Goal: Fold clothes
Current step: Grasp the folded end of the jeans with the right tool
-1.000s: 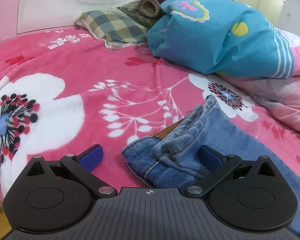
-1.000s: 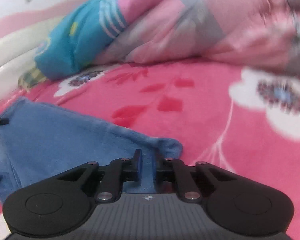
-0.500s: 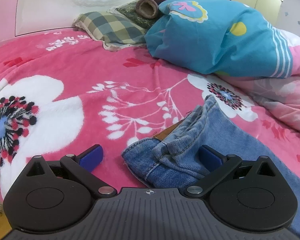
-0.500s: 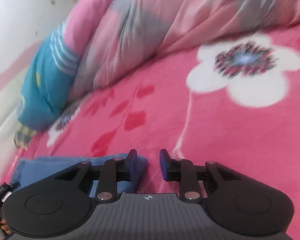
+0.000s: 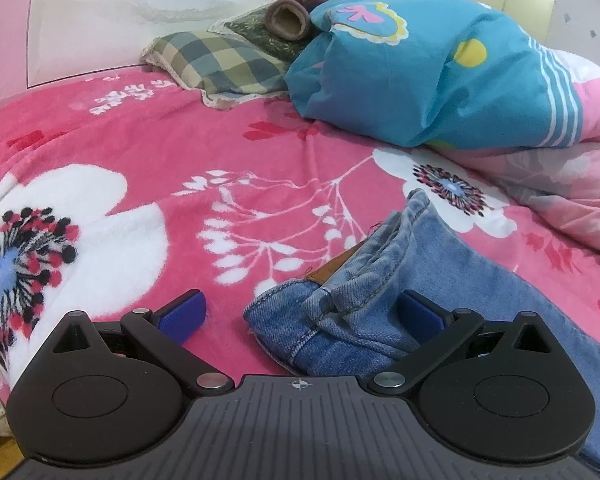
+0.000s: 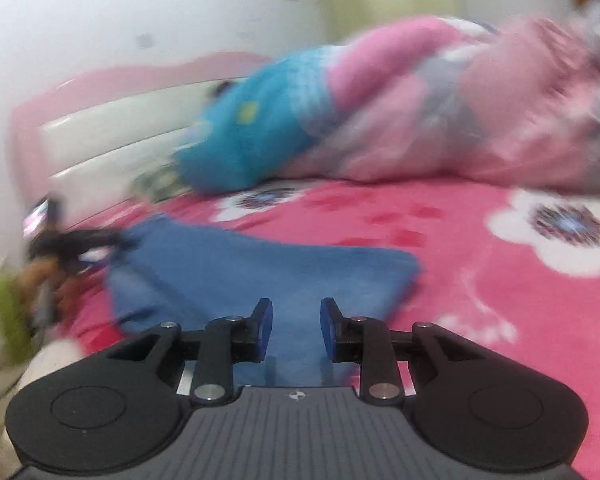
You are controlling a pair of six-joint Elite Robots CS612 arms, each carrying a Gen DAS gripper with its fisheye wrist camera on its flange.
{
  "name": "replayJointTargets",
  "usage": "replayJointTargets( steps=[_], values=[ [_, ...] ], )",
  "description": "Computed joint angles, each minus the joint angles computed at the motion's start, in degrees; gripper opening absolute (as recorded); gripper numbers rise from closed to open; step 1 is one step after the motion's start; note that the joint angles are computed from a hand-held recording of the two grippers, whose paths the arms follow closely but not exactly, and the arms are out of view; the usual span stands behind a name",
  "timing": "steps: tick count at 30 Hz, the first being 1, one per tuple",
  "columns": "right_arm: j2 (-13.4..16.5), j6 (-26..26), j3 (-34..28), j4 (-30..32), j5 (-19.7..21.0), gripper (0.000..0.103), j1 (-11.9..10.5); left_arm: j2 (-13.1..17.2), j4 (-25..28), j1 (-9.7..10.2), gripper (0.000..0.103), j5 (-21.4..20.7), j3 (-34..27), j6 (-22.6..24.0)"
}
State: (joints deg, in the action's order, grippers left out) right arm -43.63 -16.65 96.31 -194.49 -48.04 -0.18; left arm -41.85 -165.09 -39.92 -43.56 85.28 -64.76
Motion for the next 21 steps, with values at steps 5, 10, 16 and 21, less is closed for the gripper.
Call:
replayJointTargets(
  steps=[5, 10, 16, 21],
  values=[
    [-0.3, -5.0, 0.2, 4.3, -5.0, 0.03, 1.3, -0.9, 0.2, -0.92, 0.103, 3.8, 1.0, 0.6],
    [2.0, 15.8, -4.9, 2.9, -3.5, 0.055, -0.7, -1.9, -7.0, -3.37, 0.103, 9.8, 3.1, 7.7],
    [7.4, 25.2, -14.7, 19.6, 3.4, 0.054, -1.9, -0.3, -21.4, -6.09, 0.103, 2.2, 1.5, 25.3],
    [10.2, 24.8, -19.7, 25.5, 9.3, 0.04, -1.6, 2.5, -29.6, -8.18, 0.103, -12.7, -2.7, 42.8]
  ],
)
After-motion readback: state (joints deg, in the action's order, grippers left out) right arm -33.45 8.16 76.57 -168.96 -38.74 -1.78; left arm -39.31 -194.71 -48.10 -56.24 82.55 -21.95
